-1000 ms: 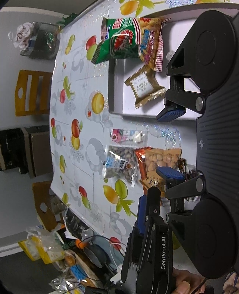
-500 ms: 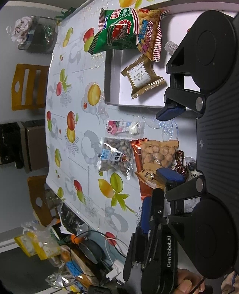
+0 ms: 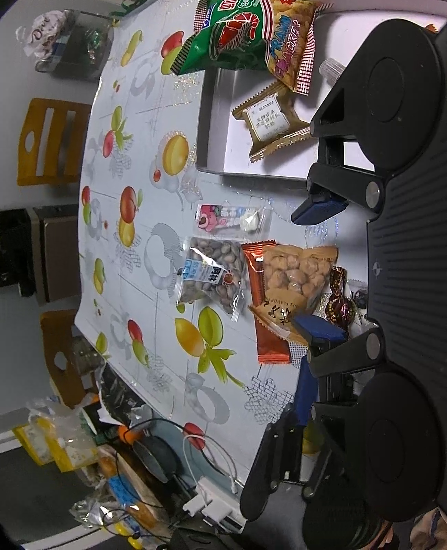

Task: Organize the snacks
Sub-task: 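Move the right tool to the peanut bag while the left tool reaches the gold-wrapped chocolate, then close the right tool on the peanut bag while the left tool grasps the gold chocolate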

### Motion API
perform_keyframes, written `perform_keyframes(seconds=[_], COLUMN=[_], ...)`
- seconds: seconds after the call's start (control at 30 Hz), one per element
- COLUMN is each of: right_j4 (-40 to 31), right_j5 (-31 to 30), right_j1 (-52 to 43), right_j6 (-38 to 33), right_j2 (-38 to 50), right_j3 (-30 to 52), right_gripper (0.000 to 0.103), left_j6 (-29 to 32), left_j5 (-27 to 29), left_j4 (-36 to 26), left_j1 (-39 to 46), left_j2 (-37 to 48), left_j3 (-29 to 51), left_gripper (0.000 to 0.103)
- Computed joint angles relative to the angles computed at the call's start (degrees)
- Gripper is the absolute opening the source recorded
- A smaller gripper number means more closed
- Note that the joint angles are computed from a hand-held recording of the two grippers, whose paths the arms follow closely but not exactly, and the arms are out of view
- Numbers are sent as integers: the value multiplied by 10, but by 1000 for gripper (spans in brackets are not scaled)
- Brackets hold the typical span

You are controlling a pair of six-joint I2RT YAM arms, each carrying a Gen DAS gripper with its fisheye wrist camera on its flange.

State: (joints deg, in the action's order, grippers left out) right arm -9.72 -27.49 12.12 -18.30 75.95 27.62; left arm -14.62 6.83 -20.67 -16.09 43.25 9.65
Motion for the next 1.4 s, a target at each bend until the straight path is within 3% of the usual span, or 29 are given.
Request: perform_keyframes(seconds=[0.43,0.83,1.1,1.4], right_j4=[-9,15,31,50], right_j5=[-3,2,13,27], right_j1=[-21,19,43,62], right_j6=[-20,-8,14,43], right_j2=[6,47,84,142], right_j3=[6,24,42,68], right_gripper=[59,63,78,79], left_j6=[10,25,45,62], left_j5=[1,4,29,45], left_j4=[141,165,169,180], left_j1=[-15,-15,5,12], left_j2=[167,194,192,191], left_j3=[13,10,5,-2], left_gripper=[24,24,24,19])
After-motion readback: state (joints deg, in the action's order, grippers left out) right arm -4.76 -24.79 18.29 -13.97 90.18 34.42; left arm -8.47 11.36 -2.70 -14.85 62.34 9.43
